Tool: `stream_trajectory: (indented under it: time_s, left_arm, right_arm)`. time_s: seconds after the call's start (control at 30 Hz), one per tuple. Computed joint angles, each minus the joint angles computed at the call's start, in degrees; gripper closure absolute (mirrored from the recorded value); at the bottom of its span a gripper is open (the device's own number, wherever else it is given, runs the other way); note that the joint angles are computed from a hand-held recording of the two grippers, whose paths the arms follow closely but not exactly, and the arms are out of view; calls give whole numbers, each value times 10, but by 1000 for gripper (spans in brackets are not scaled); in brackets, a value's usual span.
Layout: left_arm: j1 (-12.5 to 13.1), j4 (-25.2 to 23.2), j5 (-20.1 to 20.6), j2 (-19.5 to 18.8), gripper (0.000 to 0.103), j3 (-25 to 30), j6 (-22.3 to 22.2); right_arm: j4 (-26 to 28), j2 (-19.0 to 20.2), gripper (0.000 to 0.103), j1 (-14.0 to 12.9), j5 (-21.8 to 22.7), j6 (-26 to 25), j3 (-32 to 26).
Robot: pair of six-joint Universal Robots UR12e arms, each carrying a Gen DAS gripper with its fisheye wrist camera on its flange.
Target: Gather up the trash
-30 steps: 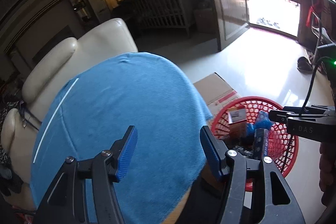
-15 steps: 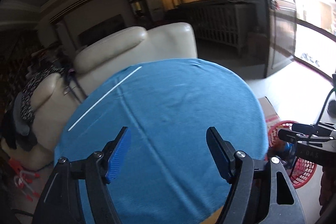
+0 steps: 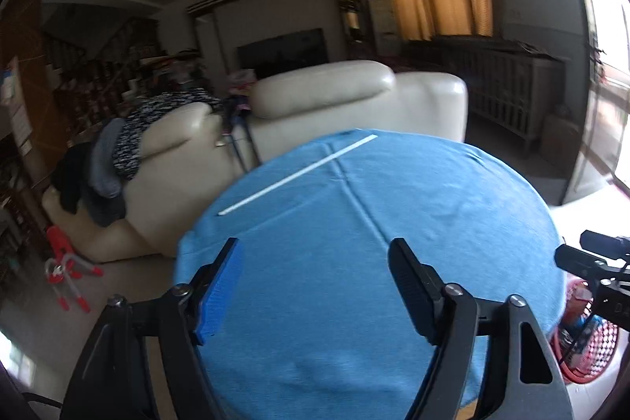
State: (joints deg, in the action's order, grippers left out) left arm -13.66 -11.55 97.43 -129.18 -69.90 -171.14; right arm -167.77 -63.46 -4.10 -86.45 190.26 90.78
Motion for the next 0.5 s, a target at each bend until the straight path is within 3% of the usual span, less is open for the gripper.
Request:
stream_trajectory:
  time_s: [0.13, 0.5]
  left_arm:
    - [11, 45, 18, 9, 10, -20, -16]
    - [38, 54, 18, 39, 10, -57, -54]
  right_arm:
    - [-12, 2, 46, 17, -8, -11, -12]
    - [-39, 9, 46, 55, -39, -22, -26]
